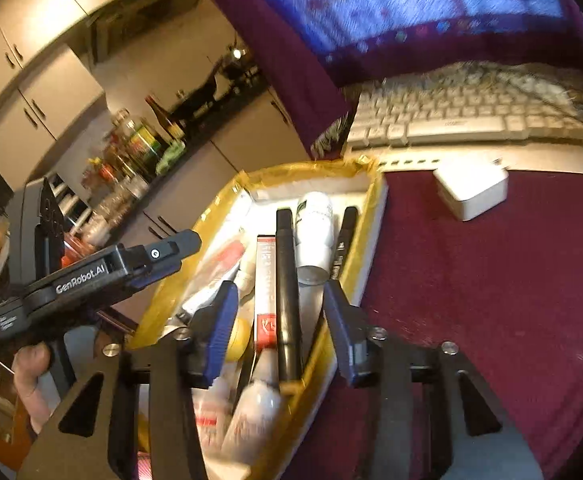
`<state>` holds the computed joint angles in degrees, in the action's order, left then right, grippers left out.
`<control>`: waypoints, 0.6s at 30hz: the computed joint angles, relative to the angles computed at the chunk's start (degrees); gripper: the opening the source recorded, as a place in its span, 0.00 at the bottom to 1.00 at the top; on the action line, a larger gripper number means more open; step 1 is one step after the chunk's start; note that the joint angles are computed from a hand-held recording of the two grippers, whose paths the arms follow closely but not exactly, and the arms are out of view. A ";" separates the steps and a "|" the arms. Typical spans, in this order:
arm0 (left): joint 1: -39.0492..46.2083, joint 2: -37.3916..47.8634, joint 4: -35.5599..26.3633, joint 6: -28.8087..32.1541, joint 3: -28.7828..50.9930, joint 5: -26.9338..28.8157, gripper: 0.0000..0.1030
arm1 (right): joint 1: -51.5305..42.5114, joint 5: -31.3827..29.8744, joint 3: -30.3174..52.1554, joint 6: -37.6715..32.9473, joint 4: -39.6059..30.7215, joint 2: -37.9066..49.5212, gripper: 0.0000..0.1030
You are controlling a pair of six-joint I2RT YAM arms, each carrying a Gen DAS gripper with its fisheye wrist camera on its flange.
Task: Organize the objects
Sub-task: 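Carry clear packet and black marker into the tray and open both tools, then move both open tools to the white charger and grasp it with left tool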
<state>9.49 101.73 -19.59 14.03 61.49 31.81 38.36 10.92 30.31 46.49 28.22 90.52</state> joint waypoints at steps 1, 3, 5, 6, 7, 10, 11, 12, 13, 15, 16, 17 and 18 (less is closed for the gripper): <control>0.09 -1.38 0.51 0.04 -1.00 0.54 0.57 | 0.47 0.88 -2.24 -0.35 -0.51 -2.90 0.43; -0.40 -5.54 1.52 0.32 -4.04 1.49 0.59 | 0.99 2.21 -6.54 -0.86 -2.40 -8.66 0.44; -1.77 -8.52 1.06 1.34 -6.03 3.00 0.64 | 1.13 3.38 -10.01 -0.83 -5.66 -14.22 0.44; -2.74 -9.44 0.78 2.03 -6.67 3.62 0.65 | 1.22 4.42 -11.74 -0.73 -7.57 -17.34 0.44; -3.85 -10.32 0.70 2.62 -7.52 3.95 0.67 | 1.77 6.73 -13.61 -0.12 -10.01 -20.92 0.44; -9.82 -12.50 1.36 3.53 -9.92 3.46 0.67 | 0.51 11.25 -17.52 2.38 -18.08 -30.16 0.47; -12.23 -12.45 1.82 3.36 -10.15 3.24 0.67 | -0.58 11.81 -18.56 3.06 -19.94 -32.61 0.47; -15.13 -11.81 1.98 3.26 -9.79 2.73 0.67 | -2.30 11.94 -19.71 3.34 -22.22 -35.47 0.47; -17.49 -11.22 1.97 2.79 -9.31 1.84 0.67 | -4.34 11.41 -20.48 2.90 -23.72 -37.42 0.47; -22.59 -7.69 1.08 0.32 -6.22 -0.78 0.67 | -7.04 11.82 -22.02 3.06 -26.41 -41.40 0.47; -24.15 -5.58 -0.26 -1.00 -4.08 -1.26 0.67 | -8.83 11.05 -23.05 2.95 -27.39 -43.73 0.47; -26.16 -1.91 -2.76 -2.73 -0.14 -1.78 0.67 | -10.64 9.70 -24.20 2.58 -27.65 -45.88 0.47; -27.13 -0.31 -4.10 -3.51 1.74 -2.18 0.67 | -12.09 8.50 -25.17 2.44 -27.53 -47.31 0.47</control>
<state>-17.64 101.42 -23.69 10.52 63.23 29.63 26.27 19.42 5.14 48.93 0.70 43.20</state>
